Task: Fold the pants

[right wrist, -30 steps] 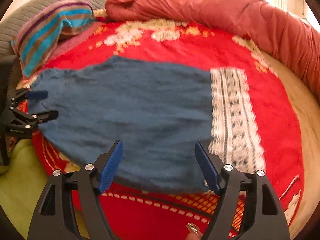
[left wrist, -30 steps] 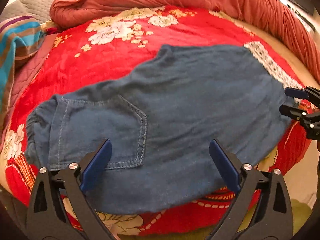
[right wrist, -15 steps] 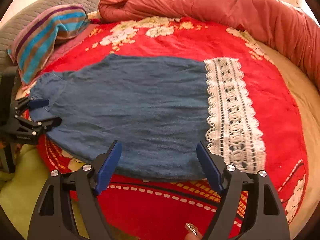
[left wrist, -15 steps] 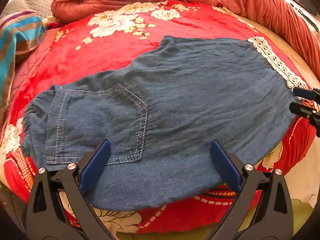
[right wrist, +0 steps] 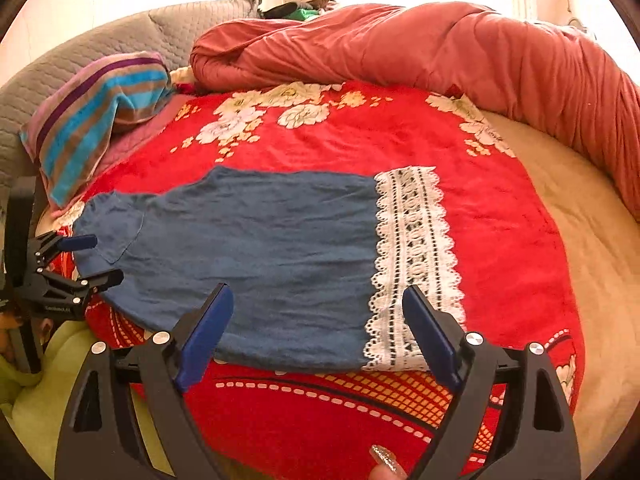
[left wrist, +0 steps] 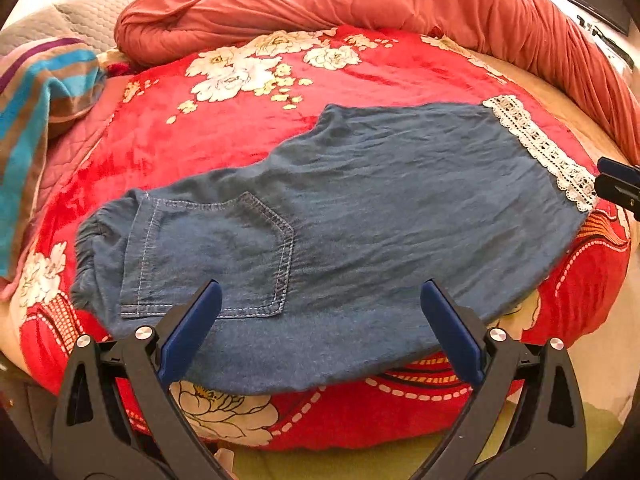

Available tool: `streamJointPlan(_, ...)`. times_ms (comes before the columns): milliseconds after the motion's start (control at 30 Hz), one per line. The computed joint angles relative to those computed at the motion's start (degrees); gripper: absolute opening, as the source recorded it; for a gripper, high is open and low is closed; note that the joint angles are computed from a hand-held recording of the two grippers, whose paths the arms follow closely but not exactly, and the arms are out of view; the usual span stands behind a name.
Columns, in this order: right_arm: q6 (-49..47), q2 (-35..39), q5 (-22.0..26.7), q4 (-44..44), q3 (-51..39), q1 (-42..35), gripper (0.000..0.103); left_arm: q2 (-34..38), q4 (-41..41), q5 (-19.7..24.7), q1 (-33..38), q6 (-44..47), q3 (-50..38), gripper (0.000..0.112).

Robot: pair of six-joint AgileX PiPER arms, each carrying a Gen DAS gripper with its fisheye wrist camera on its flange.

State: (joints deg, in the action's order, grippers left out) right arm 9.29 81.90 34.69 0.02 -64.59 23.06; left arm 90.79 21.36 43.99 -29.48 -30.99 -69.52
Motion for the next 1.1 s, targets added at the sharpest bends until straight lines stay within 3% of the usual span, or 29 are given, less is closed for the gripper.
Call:
streamJointPlan(367,-2.1,-3.7,-2.0,2.4,3.1,-4.3,0.091,0.5,2.7,2.7,-4.0,-1.6,-3.1,0.093)
streamJointPlan(1100,-10.4,-6.1,-5.2,10.3,7.8,-11.0,0.091,6.8,-0.2,5.6,-6.3,0.7,-13.1,0.093)
